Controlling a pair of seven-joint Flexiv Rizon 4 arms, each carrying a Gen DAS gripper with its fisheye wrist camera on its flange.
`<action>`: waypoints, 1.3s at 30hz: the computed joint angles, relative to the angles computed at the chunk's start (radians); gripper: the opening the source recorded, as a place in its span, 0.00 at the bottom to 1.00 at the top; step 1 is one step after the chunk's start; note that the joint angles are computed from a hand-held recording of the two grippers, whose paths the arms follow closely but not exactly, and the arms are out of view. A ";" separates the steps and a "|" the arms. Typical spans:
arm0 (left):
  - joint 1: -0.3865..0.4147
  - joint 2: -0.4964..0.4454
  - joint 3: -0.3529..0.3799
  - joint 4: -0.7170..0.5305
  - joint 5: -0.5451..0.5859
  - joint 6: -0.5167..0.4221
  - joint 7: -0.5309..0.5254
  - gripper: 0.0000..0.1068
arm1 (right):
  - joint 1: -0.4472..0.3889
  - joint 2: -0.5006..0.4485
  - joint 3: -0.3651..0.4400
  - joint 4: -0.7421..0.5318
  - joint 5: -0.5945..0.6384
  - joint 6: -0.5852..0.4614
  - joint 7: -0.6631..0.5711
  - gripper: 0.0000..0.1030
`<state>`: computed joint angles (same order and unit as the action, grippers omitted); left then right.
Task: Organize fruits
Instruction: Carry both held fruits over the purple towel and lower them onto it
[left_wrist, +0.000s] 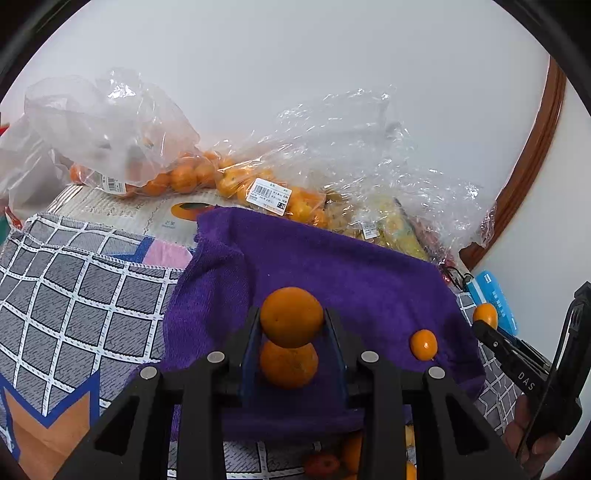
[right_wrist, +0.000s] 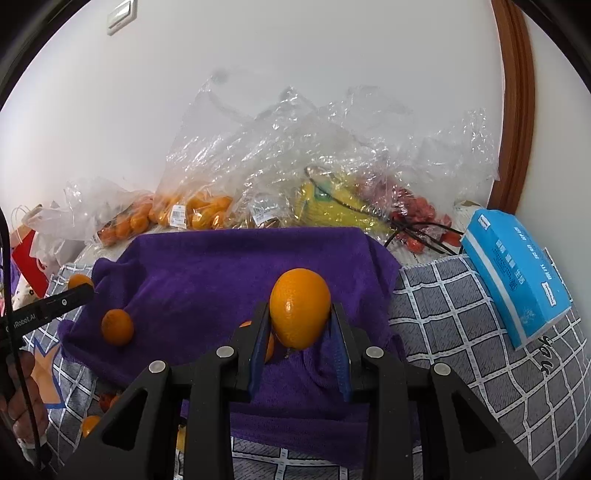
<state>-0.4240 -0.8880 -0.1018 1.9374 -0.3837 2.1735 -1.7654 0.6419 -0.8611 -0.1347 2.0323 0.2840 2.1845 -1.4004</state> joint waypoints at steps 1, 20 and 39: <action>0.000 -0.001 0.000 -0.001 0.001 -0.003 0.001 0.30 | -0.001 -0.002 0.002 0.000 -0.004 -0.001 -0.002 0.31; -0.024 -0.012 0.019 -0.023 -0.031 -0.047 0.032 0.30 | -0.007 -0.032 0.018 -0.018 -0.091 -0.067 0.014 0.31; -0.047 -0.013 0.043 -0.039 -0.038 -0.104 0.056 0.30 | 0.020 -0.034 -0.014 -0.013 -0.119 -0.115 0.012 0.31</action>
